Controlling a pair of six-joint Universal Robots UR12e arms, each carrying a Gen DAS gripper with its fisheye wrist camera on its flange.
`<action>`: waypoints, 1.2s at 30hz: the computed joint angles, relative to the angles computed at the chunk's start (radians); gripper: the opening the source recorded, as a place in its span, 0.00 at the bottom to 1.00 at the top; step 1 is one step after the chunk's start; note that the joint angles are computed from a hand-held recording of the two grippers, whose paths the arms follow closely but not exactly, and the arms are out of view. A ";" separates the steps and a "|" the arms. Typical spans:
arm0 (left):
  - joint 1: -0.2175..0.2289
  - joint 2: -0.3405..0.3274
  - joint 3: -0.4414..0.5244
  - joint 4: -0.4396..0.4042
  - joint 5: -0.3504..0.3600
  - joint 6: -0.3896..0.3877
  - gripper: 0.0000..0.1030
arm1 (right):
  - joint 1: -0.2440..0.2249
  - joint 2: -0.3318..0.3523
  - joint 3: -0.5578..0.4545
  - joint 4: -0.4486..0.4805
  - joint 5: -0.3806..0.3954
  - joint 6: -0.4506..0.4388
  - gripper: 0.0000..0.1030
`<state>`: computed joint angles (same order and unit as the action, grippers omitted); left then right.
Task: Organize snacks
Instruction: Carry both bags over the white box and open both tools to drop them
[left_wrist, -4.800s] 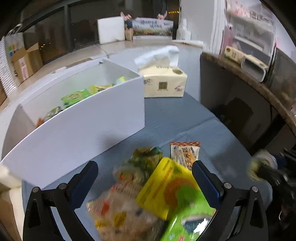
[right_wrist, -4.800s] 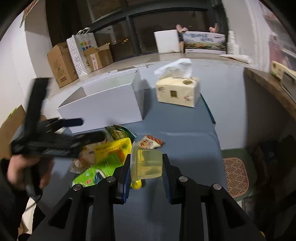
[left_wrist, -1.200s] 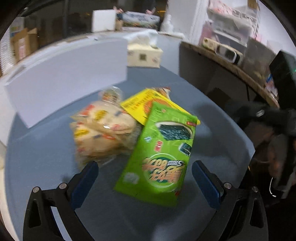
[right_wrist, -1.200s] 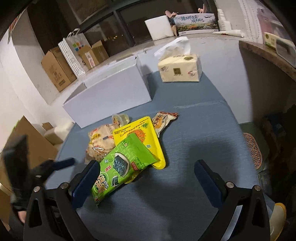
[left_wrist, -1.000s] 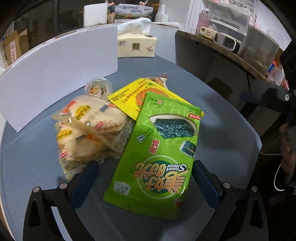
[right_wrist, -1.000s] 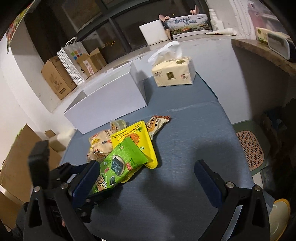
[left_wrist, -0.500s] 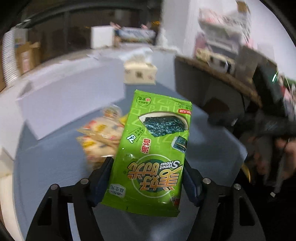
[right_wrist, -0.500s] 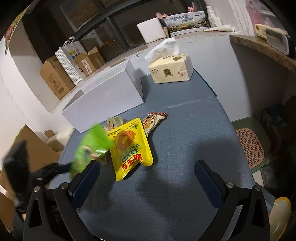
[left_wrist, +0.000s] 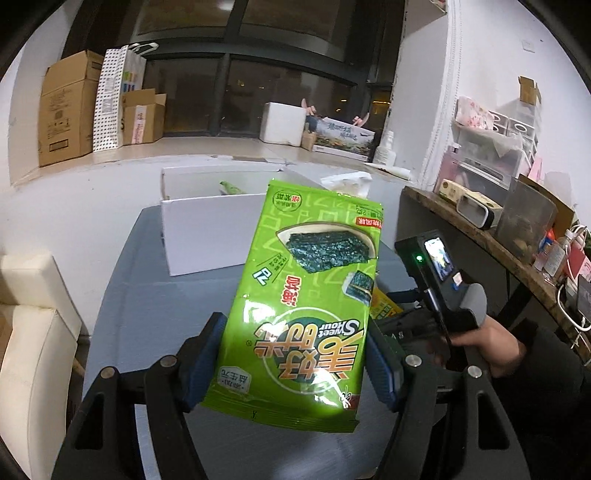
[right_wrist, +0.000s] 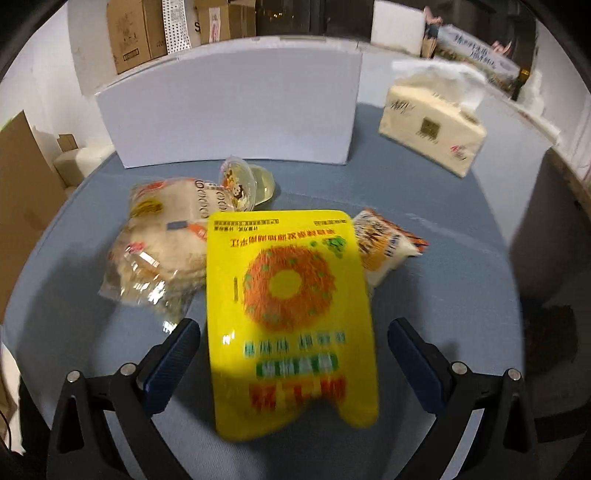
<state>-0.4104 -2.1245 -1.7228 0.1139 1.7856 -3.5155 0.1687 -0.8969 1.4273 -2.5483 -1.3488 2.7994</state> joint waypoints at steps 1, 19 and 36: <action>0.002 0.001 -0.003 0.000 0.000 -0.006 0.72 | -0.001 0.000 -0.002 0.000 -0.003 -0.009 1.00; 0.012 0.003 -0.002 0.031 0.012 -0.033 0.72 | -0.082 -0.155 0.216 -0.224 0.242 0.002 0.46; 0.169 -0.119 0.312 -0.126 -0.036 -0.162 0.72 | -0.005 0.148 -0.435 0.041 0.321 0.173 0.47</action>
